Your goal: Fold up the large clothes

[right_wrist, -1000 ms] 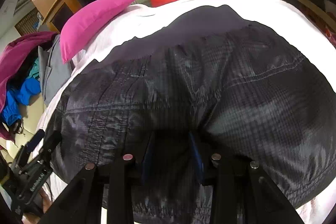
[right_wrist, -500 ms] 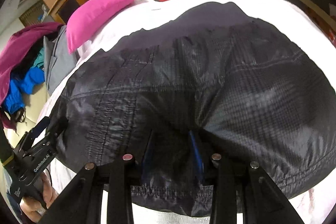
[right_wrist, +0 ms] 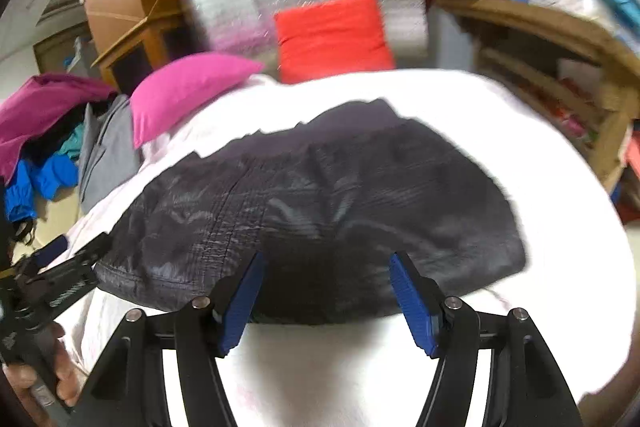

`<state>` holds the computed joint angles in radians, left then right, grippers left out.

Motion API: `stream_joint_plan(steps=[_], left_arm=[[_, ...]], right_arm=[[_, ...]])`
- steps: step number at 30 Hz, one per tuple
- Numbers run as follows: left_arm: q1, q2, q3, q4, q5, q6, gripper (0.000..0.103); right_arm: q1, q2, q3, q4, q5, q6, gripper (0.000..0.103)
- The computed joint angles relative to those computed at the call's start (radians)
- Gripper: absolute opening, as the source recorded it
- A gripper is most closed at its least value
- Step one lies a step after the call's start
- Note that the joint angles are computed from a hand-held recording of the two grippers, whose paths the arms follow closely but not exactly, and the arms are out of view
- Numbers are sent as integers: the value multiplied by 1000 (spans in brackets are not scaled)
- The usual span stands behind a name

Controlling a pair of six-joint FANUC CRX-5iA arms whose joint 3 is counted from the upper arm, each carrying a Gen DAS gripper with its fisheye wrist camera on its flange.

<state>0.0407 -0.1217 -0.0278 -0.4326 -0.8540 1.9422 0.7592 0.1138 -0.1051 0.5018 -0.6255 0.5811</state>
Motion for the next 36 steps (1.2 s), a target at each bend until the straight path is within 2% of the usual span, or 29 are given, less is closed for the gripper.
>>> stream_joint_plan(steps=[3,7,11,18,21,26,36], left_arm=[[-26,-65,8,-38,-38,38,89],[-105,-143,34,-169,-109,134,95],[-132,-235,25,-175,-122,135,97],[-227,-345,48,-243,-214,165,100],[-224,-382,47,-213,-220,155,101],[-223,-436,32,-196,-189,153,101],[-253,-427,38,-237,-211,188,102]], right_arm=[[24,-65,-50,114,-39,-85,69],[60,-149,-87,185,-71,-139,70],[107,-215,-115,245,-106,-188,72],[225,-313,-134,333,-230,-255,77],[273,-344,-140,375,-284,-270,77],[306,-376,-154,413,-304,-308,80],[306,-356,-138,363,-284,-290,80]])
